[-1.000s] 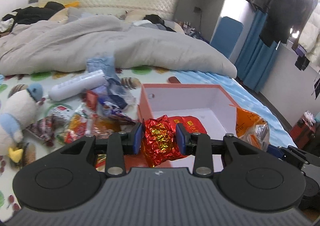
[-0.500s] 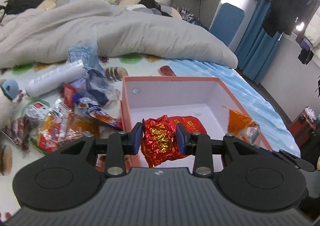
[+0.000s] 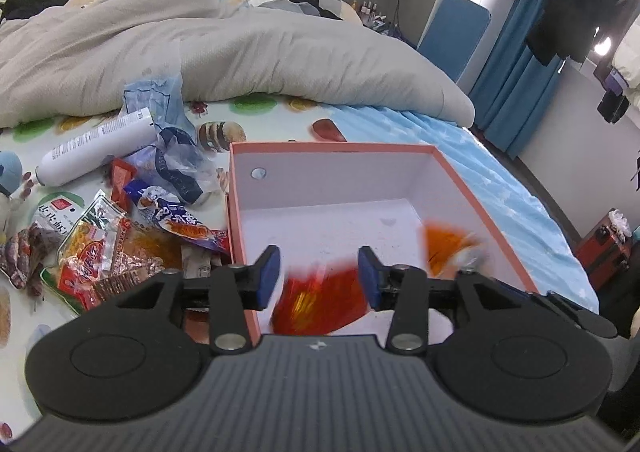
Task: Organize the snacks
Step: 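Carry both snacks over the pink box and open both tools to drop them, then withdraw both open tools from the box back toward the snack pile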
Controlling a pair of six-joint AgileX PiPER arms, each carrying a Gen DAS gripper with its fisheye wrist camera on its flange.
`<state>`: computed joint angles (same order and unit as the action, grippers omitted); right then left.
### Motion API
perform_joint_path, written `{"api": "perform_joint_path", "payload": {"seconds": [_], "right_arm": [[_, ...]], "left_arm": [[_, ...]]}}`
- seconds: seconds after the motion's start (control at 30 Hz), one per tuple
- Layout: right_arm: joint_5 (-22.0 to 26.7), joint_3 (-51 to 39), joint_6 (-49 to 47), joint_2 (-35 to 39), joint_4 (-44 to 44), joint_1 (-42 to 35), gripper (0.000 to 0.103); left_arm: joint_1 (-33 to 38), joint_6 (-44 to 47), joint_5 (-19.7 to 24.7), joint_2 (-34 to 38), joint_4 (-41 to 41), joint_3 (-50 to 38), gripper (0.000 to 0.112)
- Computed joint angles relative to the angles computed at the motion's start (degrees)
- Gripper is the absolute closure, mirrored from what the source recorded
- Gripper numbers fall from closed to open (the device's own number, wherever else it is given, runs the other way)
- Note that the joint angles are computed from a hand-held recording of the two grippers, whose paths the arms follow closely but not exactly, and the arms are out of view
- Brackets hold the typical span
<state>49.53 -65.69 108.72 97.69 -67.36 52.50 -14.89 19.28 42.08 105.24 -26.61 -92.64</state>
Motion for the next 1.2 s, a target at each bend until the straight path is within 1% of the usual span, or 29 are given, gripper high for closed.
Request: {"api": "perform_joint_path", "payload": {"seconds": [0.03,0.17,0.27,0.4,0.57,0.63,0.73,0.8,0.9,0.97,1.07,1.2], "right_arm": [[0.4,0.1,0.2,-0.1,-0.5,0.4,0.028],[1.2,1.7,3.0,-1.9,-2.0,1.9,0.028],[1.8,2.0,2.5,-2.7,-2.2,3.1,0.028],[3.9,1.9,2.8,-3.7,-2.4,5.4,0.028],[7.7,0.4,2.9,-4.2,-3.1,8.3,0.028],[8.5,-0.1,3.3,-4.4,-3.9,9.2,0.028],[9.3,-1.2,3.9,-4.0,-4.8,10.6,0.028],[8.9,-2.0,3.2,-3.4,-5.1,11.6,0.028],[9.5,-3.2,2.3,-2.7,-4.8,12.9,0.028],[10.4,-3.1,3.4,-2.8,-5.0,13.9,0.028],[10.2,-3.1,4.2,-2.8,-5.2,15.1,0.028],[12.5,-6.1,2.7,-0.3,-4.6,17.4,0.028]], "left_arm": [[0.0,0.0,0.0,-0.2,0.3,0.1,0.061],[0.4,0.7,-0.1,-2.1,0.1,1.6,0.061],[1.0,2.1,-0.4,-4.0,-1.3,3.3,0.061],[1.7,2.8,-0.2,-6.7,-2.2,5.4,0.061],[2.3,4.6,-0.9,-11.0,-3.1,8.3,0.061],[2.9,5.3,-1.2,-13.2,-3.5,9.9,0.061],[3.7,6.2,-1.7,-16.1,-3.4,12.4,0.061],[5.1,7.3,-0.9,-17.6,-4.9,13.7,0.061],[6.7,8.3,-1.0,-19.7,-5.6,15.5,0.061],[7.7,9.2,-0.8,-21.1,-6.0,16.7,0.061],[9.5,11.7,-0.7,-23.7,-7.1,19.4,0.061],[12.2,15.8,-0.6,-26.9,-9.2,23.7,0.061]]}}
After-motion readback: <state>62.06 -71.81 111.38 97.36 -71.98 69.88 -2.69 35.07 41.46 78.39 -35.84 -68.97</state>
